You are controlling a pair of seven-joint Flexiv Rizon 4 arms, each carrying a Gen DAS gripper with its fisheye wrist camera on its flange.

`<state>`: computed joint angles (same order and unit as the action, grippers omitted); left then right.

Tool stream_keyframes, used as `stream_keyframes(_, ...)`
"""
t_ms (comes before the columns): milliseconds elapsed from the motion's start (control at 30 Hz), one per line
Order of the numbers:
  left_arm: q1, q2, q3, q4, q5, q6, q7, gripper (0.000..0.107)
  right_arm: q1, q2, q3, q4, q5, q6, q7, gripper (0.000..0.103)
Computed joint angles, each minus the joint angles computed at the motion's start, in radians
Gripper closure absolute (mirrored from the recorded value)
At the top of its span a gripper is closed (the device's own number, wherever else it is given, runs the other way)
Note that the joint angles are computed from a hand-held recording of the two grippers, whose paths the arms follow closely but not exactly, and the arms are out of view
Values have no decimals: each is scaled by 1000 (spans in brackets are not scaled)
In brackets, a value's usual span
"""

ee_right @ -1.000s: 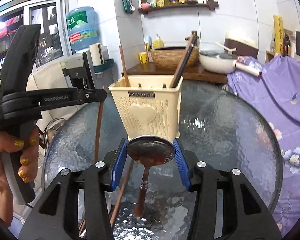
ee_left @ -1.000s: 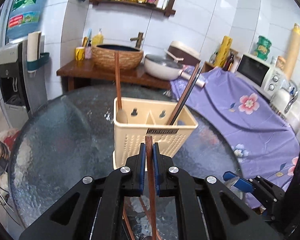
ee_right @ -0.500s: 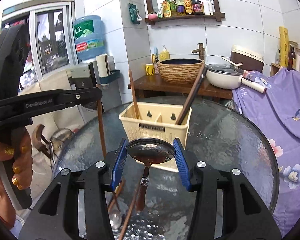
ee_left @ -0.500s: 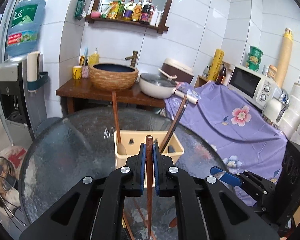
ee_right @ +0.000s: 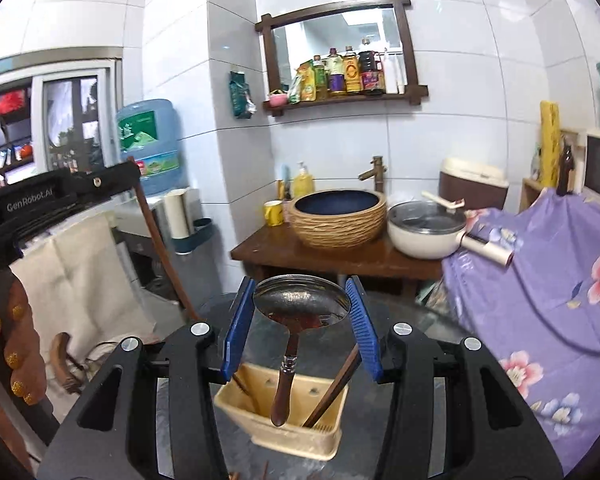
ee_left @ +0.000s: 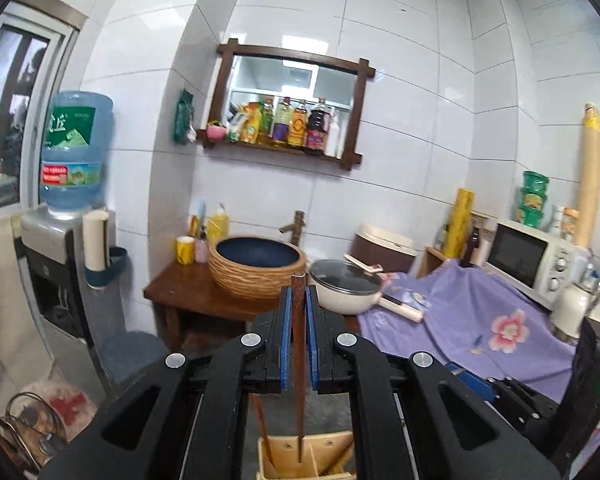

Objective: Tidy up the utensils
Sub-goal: 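Lift the brown chopstick and spoon into the cream basket and open both tools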

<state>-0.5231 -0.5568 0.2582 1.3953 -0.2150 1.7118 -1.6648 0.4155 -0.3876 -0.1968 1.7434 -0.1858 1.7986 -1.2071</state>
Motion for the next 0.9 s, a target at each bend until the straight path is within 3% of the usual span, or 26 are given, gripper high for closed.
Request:
stream_keyframes(100,6,-38,0,-21,-7,-21,-12,100,77,-51,-98,-18,18,0,7,56)
stream_keyframes(333,67,-86,-86,24,10,-34,-9,100,77,-151,-104,-23,35,2,3,56)
stream_keyframes(567,105,-103,-153,56,31,-72,26,100,75,-190,-90,-9,39,3,-15,56)
stream_keyframes(600,107,-105,-156,57,33,-79,27,100,86,-194,-102,-3,41,6,-20,56)
stream_keyframes(700,49,-121,-64,51,48,-60,-6,100,110,-204,-130,6,49,3,-33,56)
stream_keyframes(767,79,-109,-107,57,53,-70,13,100,105,-209,-124,8,55,20,-40,55)
stream_keyframes(900,97,-82,-134,77,66,-65,29,95,109,-203,-128,21,80,58,-65,39)
